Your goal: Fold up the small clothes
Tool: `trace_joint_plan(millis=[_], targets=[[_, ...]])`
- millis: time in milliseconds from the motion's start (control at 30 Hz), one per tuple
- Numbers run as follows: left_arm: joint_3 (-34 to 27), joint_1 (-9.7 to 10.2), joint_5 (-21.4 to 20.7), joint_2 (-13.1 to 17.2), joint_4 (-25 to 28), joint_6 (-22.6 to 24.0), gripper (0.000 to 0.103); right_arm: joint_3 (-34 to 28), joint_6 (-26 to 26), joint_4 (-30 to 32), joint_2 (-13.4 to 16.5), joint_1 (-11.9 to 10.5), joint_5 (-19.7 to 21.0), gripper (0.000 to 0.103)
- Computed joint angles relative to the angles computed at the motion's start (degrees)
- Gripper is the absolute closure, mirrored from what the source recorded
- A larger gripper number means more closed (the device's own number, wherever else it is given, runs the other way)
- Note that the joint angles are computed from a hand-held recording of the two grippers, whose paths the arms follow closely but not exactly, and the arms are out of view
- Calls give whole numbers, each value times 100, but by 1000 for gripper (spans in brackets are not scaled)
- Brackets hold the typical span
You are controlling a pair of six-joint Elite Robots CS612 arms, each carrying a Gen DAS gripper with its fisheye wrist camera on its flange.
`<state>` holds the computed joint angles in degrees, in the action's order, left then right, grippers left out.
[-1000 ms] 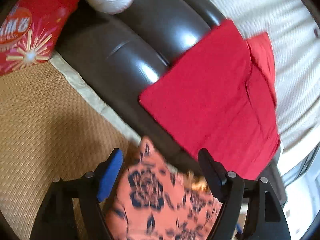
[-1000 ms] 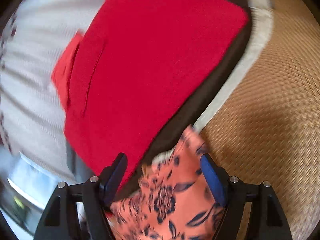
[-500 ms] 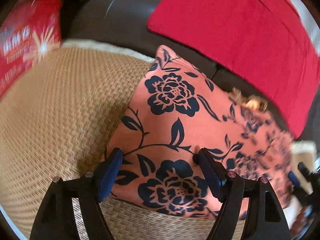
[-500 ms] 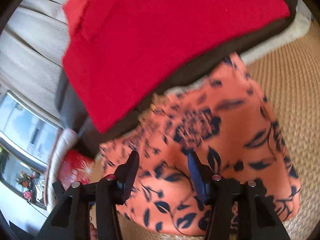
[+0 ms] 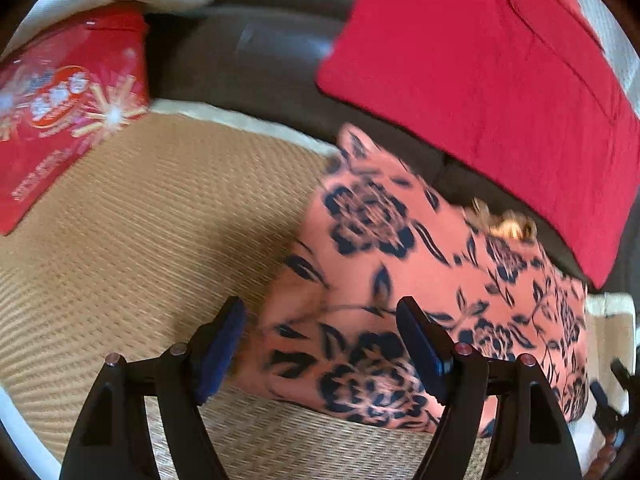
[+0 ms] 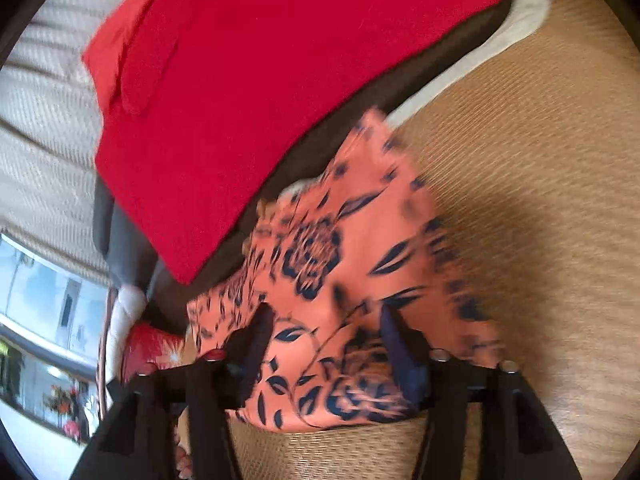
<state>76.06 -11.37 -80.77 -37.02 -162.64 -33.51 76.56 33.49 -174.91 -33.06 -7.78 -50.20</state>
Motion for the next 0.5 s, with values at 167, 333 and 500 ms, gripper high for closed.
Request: trace_joint_plan(millis=[167, 333, 500], targets=[[72, 160, -102, -32, 160, -344, 25, 276, 180, -129, -71, -188, -53, 35], [27, 165, 19, 21, 236, -348, 25, 175, -281, 293, -52, -139, -243, 35], [-70, 22, 244, 153, -217, 95, 25, -25, -496, 529, 42, -48, -541, 35]])
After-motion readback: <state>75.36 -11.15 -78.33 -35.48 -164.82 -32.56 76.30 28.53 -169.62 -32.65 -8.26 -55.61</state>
